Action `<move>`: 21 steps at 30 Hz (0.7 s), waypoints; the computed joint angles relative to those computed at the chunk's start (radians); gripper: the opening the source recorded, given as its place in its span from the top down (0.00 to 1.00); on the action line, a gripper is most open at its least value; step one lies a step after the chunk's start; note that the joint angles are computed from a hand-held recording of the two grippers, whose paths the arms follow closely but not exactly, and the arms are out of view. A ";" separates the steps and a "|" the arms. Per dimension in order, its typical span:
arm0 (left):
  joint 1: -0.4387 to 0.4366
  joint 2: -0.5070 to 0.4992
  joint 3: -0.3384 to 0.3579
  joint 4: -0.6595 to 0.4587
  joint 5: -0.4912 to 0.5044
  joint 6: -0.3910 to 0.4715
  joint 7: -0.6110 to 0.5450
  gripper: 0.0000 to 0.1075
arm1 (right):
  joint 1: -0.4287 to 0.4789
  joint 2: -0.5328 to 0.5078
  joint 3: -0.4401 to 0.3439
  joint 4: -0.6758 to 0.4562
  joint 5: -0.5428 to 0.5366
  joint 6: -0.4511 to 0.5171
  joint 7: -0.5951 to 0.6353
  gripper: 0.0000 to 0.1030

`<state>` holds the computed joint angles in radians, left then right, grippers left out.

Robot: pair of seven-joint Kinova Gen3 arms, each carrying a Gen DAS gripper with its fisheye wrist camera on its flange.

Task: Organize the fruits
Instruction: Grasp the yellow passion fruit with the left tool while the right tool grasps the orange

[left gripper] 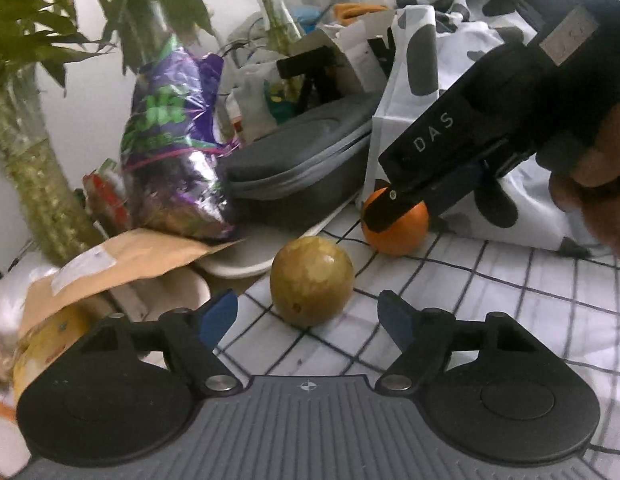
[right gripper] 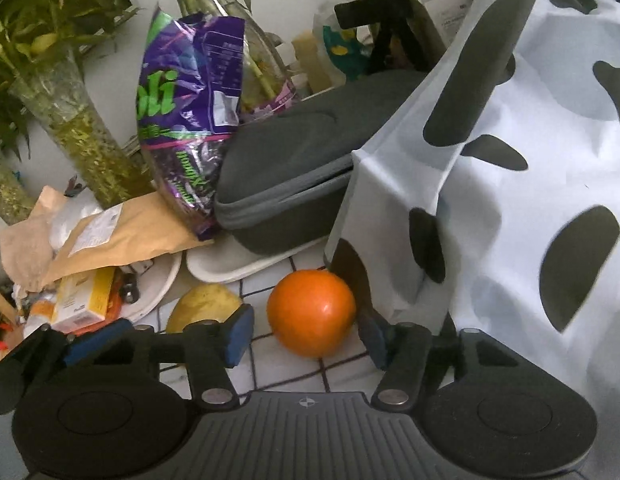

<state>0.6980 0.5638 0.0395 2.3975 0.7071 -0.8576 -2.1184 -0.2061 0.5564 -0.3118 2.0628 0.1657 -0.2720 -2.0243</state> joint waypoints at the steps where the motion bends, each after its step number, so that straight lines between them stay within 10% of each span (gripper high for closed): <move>1: -0.011 0.009 0.000 -0.008 -0.015 -0.003 0.009 0.29 | -0.007 0.004 0.008 -0.004 -0.003 -0.002 0.003 0.45; 7: -0.094 0.034 0.010 -0.057 -0.117 0.051 0.071 0.50 | -0.001 0.024 0.003 -0.021 0.006 -0.005 0.010 0.48; 14: -0.146 -0.022 0.015 -0.040 -0.177 0.132 0.198 0.51 | 0.018 0.003 -0.018 -0.003 0.029 -0.017 0.022 0.49; 21: -0.055 -0.135 -0.017 0.036 -0.024 0.153 0.162 0.51 | 0.005 -0.066 -0.014 0.083 0.068 -0.076 0.025 0.49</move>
<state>0.6427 0.4290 0.0224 2.4335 0.6834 -0.7042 -1.9568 -0.2011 0.4900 -0.3261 2.1454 0.2337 -0.3485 -1.9990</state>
